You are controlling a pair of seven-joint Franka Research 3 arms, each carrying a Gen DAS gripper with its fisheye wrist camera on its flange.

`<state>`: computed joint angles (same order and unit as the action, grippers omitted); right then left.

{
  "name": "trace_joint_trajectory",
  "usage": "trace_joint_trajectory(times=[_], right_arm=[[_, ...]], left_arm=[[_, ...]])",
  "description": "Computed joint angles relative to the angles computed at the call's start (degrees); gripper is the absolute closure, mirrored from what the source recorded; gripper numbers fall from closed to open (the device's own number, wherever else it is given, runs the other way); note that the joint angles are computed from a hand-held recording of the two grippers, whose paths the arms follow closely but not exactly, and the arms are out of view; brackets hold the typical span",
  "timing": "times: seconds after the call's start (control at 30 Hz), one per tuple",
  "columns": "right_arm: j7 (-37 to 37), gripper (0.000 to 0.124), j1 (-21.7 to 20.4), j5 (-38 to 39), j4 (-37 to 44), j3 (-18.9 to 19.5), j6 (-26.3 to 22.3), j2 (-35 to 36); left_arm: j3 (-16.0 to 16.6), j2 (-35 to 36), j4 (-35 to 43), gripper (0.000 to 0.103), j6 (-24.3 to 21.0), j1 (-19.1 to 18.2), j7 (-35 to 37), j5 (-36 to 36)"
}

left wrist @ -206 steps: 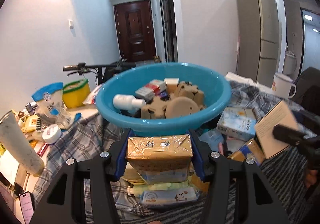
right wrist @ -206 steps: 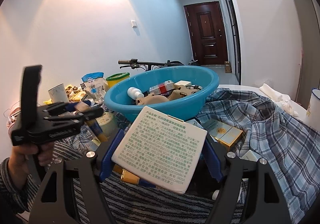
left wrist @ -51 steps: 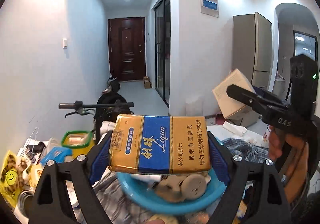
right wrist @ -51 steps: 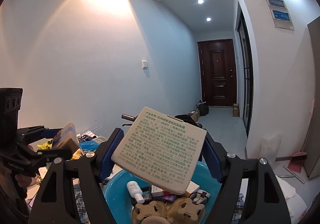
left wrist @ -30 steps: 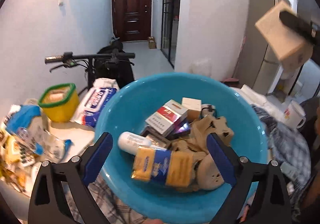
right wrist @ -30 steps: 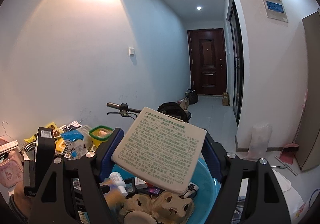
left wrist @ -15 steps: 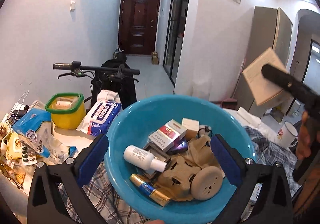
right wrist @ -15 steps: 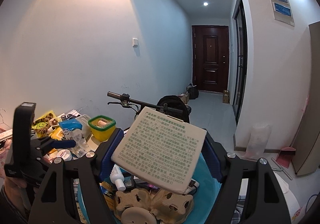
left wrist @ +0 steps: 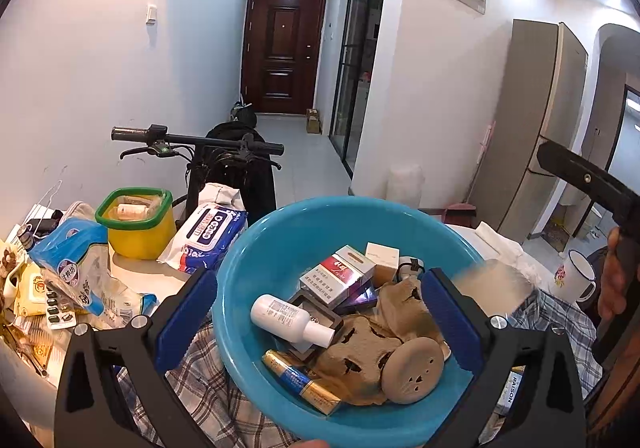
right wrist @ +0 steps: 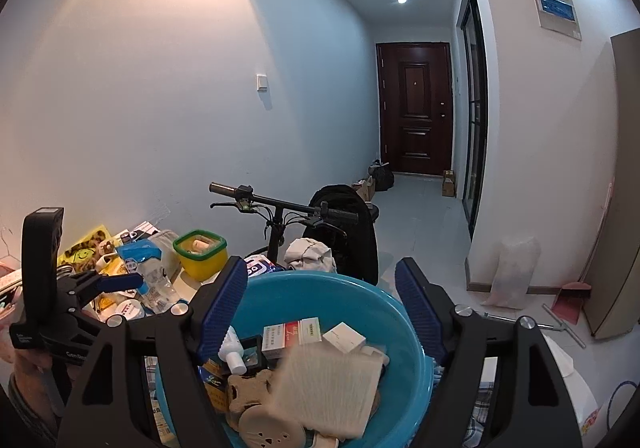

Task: Organize objects
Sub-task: 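Lower the white box into the blue basin and open the right tool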

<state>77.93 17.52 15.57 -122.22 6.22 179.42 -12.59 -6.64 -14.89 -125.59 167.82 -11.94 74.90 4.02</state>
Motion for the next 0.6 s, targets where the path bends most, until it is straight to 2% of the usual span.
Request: trace_joint_trajectory(times=[0.1,0.17,0.23,0.27,0.37,0.43,0.5,0.6], right_arm=[[0.36,0.042,-0.33,-0.38,0.01,0.44,0.22,0.02],[1.65,0.027,-1.56,-1.53,-0.24,1.5,0.9,-0.08],[1.49,0.024,-1.08,-1.35,-0.56,1.04,1.35,-0.26],[2.39,0.021,-2.3,-2.27,-0.65,2.03,1.47,-0.32],[8.06,0.021,-9.18,-8.31,-0.51,7.81,1.07,-0.45],[10.54,0.021,-11.33,-11.62,-0.53,9.68,0.95,-0.66],[12.22,0.021,-12.18,-14.02,-0.61,10.6,1.16,-0.99],[12.79,0.021,-11.27,-15.21,-1.23,10.28,2.71,-2.07]], left_arm=[[-0.63,-0.06,0.02,0.0,-0.2,0.67,-0.91,0.98],[-0.48,-0.07,0.01,0.0,-0.18,0.44,-0.82,0.9],[-0.62,-0.17,-0.02,0.0,-0.16,0.45,-0.95,1.15],[-0.99,-0.27,-0.03,0.0,-0.21,0.77,-1.41,1.76],[-1.72,-0.69,-0.15,0.0,-0.2,1.5,-2.75,3.48],[-1.88,-1.15,-0.28,0.0,-0.14,1.55,-3.33,4.13],[-1.86,-1.68,-0.42,0.0,0.28,1.49,-3.69,4.66],[-2.44,-3.0,-0.97,0.0,1.01,2.02,-4.93,6.25]])
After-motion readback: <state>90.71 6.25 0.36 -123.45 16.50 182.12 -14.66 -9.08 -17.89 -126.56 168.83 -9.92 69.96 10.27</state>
